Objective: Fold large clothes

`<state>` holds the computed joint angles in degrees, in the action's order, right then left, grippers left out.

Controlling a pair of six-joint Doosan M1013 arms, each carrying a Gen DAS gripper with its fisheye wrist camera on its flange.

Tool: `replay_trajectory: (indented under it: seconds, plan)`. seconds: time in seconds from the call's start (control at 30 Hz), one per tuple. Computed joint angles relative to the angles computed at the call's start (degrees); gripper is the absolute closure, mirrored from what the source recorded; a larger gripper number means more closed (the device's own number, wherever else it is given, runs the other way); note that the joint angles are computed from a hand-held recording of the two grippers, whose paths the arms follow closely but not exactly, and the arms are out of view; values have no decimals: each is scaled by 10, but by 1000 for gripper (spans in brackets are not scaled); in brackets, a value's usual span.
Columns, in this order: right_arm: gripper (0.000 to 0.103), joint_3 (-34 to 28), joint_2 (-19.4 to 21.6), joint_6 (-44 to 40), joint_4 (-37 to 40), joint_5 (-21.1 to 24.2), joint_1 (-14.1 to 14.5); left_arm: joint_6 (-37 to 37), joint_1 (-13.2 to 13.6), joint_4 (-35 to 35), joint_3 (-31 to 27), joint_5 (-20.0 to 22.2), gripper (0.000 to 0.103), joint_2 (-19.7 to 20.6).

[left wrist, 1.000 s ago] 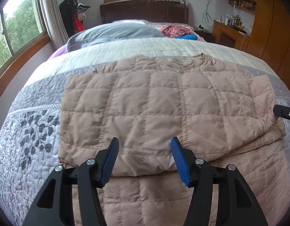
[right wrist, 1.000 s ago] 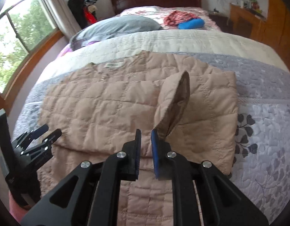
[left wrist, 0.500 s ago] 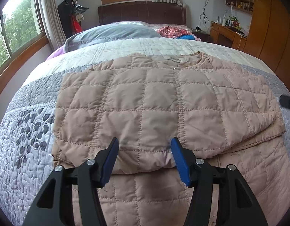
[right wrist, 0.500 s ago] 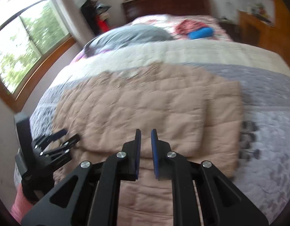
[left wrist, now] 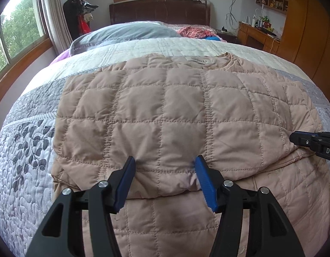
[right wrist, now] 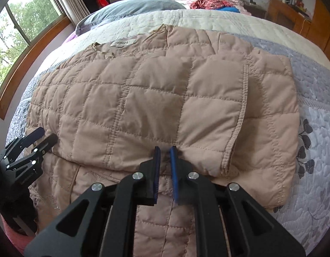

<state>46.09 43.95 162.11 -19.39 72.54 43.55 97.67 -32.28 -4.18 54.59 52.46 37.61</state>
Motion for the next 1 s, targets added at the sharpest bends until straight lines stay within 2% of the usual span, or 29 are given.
replay_trajectory:
  seconds: [0.17,0.37,0.53,0.7,0.9,1.0]
  plan:
    - [94,3,1,-2,-1,-3,-1,4,1,-5,-7,8,44,7]
    - [94,13,-3,10,-4,-17,1,1,-1,5,1,-4,44,3]
    - [93,42,-25,31,3,-56,-2,-1,-1,5,7,-10,44,-1]
    - [93,53,-37,45,-14,-58,3,0,-4,20,18,-26,44,-8]
    - [93,100,-67,87,-33,-76,3,3,-3,16,18,-27,44,-6]
    - [93,118,-73,87,-17,-86,-3,2,-4,15,18,-27,44,-6]
